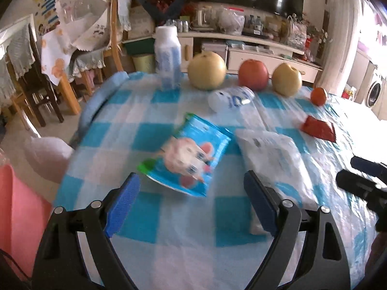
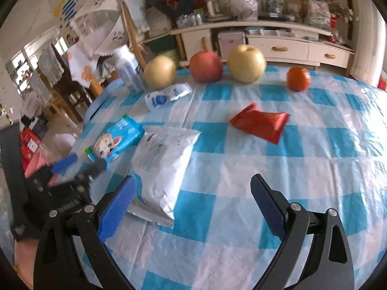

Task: Collect trash
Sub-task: 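Reach the left gripper to the blue cartoon snack pack while the right reaches the white bag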

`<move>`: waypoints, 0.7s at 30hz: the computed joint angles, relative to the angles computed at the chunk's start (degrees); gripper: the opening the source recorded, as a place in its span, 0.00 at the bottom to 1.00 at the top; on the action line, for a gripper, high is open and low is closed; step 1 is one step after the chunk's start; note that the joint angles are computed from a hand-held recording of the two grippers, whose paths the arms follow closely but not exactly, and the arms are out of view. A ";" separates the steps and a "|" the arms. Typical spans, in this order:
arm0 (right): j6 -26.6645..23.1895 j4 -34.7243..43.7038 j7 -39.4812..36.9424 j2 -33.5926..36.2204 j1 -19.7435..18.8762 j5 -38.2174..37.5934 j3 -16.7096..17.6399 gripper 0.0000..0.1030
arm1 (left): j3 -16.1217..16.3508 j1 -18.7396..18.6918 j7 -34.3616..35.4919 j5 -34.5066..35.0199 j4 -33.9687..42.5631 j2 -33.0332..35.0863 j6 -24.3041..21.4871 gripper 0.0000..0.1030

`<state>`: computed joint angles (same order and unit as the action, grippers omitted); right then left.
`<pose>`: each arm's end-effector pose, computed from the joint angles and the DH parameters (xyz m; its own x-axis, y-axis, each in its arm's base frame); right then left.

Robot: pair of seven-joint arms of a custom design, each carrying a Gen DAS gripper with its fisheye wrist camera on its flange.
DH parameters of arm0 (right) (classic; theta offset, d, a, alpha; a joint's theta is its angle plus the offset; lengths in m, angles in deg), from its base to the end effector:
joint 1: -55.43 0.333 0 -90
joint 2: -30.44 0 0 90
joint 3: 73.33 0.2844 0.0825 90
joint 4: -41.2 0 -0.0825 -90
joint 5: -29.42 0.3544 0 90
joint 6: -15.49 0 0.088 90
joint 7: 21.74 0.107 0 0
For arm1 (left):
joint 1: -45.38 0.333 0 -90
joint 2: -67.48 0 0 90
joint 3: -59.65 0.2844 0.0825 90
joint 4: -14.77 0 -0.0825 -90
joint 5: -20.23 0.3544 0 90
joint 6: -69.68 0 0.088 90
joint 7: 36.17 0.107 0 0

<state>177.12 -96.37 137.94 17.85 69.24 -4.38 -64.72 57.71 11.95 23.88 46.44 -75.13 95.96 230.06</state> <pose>0.4381 0.2130 0.4506 -0.2152 -0.9437 -0.2512 -0.7245 0.3268 -0.6069 0.5563 -0.4151 0.4234 -0.4314 -0.9017 -0.0292 -0.6364 0.3271 -0.6986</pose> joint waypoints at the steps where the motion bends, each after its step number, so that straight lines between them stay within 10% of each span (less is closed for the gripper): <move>1: 0.16 0.64 -0.60 0.81 0.20 0.41 -0.13 0.92 | 0.08 0.14 0.96 0.29 0.98 0.56 -0.54 0.86; 21: -1.21 9.53 -6.67 11.19 3.87 6.07 -2.55 0.92 | -3.19 2.07 24.61 -11.99 26.41 17.92 -12.52 0.86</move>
<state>175.91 -86.84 131.27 29.04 73.11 1.69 -67.27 54.52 14.02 48.49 34.45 -48.72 113.88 217.54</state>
